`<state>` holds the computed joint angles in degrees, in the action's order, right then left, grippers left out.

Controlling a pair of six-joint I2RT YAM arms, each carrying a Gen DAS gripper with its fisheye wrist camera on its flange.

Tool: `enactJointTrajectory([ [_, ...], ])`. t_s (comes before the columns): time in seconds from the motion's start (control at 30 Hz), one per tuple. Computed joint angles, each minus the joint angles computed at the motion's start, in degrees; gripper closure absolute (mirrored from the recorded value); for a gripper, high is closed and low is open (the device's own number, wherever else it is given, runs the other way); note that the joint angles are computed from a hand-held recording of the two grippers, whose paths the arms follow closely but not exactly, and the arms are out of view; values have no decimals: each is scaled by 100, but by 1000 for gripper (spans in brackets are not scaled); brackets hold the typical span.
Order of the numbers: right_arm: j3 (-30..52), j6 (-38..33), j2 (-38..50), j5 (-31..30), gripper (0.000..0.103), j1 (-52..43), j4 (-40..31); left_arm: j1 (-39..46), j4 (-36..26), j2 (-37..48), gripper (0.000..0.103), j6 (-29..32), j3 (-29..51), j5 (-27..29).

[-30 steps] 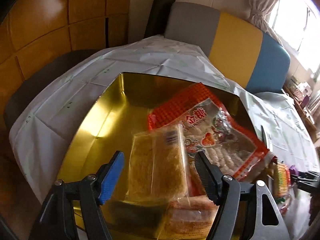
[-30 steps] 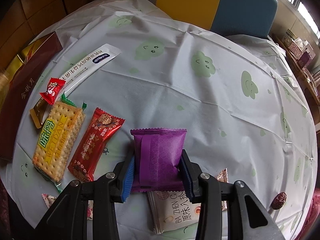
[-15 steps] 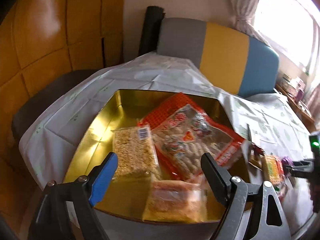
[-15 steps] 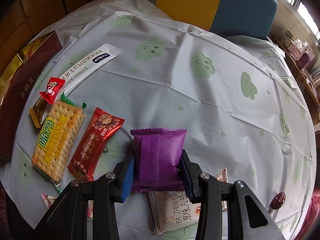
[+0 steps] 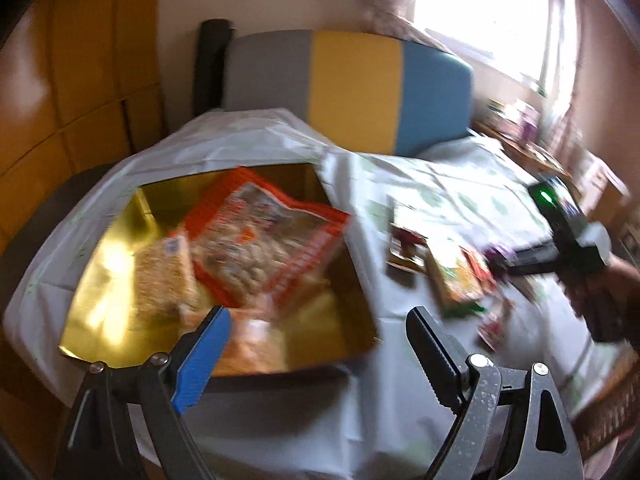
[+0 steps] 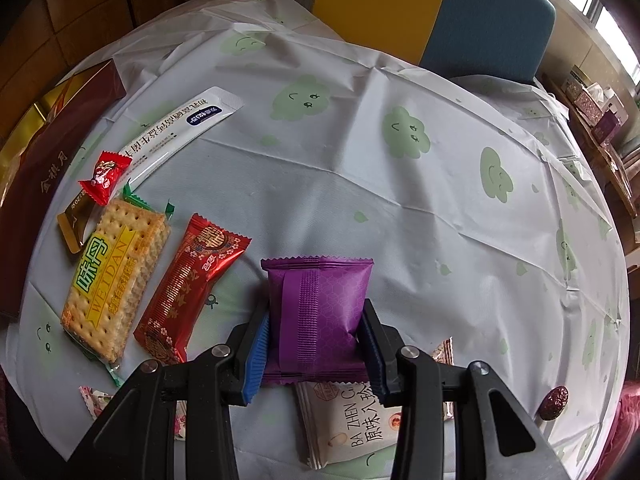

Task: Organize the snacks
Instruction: 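Withdraw the open left tool from the tray while right tool holds purple pouch, then carry the purple pouch into the gold tray and open the right tool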

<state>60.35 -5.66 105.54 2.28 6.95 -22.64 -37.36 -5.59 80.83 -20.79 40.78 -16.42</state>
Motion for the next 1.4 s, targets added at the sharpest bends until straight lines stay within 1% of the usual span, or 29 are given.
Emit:
enactJointTrajectory([
  [0.23,-29,-19,-27,26,61,9,16,-776,191,217,13,229,-13,258],
  [0.37,-21,-20,-20,20,61,4,15,-1176,229,446,13,387,67,174],
  [0.43,-22,-8,-18,19,61,8,14,-1232,211,517,13,381,99,261],
  [0.77,6,26,20,-25,61,-14,19,-1215,226,575,13,313,18,526],
  [0.97,-27,48,1,-16,62,-12,43,-1082,257,448,13,244,-98,661],
  [1.27,11,234,-4,251,62,156,-36,-1075,288,218,13,192,-227,587],
  [1.4,-66,398,-70,383,62,231,-8,-1074,160,73,13,102,-232,403],
])
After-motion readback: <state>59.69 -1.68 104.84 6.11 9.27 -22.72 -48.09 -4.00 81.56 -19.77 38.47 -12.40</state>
